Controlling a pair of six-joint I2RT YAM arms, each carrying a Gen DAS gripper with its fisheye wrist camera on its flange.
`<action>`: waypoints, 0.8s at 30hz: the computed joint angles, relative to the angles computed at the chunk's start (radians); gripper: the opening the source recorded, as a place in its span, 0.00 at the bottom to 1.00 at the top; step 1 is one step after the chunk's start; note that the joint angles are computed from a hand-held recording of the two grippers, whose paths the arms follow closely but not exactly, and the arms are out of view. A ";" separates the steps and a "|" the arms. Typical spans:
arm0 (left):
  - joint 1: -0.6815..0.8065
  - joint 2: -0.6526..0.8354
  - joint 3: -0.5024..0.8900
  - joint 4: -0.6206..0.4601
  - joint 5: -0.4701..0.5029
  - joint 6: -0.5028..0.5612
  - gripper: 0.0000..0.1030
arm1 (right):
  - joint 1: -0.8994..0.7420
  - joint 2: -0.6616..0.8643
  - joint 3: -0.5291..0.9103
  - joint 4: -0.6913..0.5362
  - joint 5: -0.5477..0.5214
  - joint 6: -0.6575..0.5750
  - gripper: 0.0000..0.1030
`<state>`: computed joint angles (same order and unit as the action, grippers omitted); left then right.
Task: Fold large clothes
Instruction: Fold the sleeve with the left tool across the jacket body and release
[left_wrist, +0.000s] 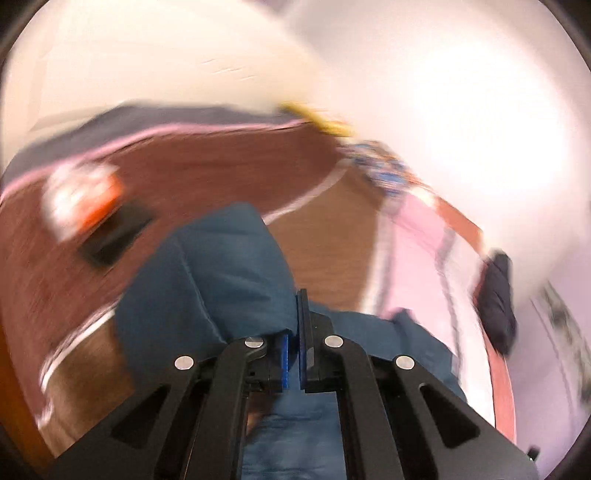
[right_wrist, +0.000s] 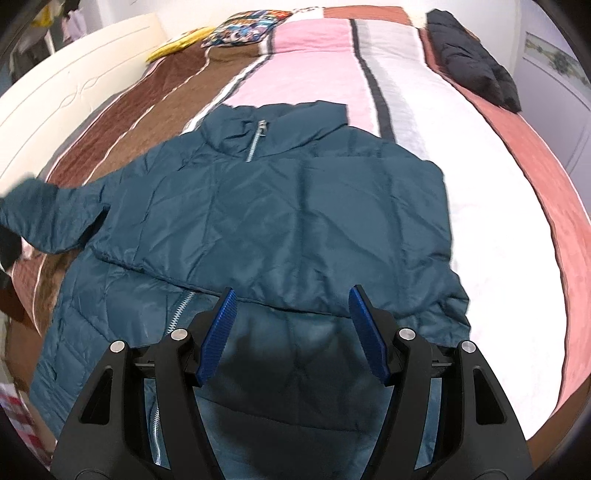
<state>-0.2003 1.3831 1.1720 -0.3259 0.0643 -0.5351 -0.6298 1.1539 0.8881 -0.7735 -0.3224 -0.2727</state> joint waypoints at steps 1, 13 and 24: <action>-0.060 0.016 0.053 -0.007 -0.008 0.025 0.03 | -0.027 -0.003 0.000 -0.005 -0.014 -0.008 0.61; -0.499 0.431 0.436 -0.064 0.036 0.140 0.03 | -0.333 0.047 0.028 -0.078 -0.158 -0.157 0.61; -0.600 0.753 0.541 -0.143 0.069 0.059 0.36 | -0.450 0.119 0.049 -0.107 -0.198 -0.227 0.61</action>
<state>-0.8004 2.1365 1.7128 -0.4687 0.1334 -0.4760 -1.0795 1.2726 0.9371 -0.8806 -0.5205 -0.5000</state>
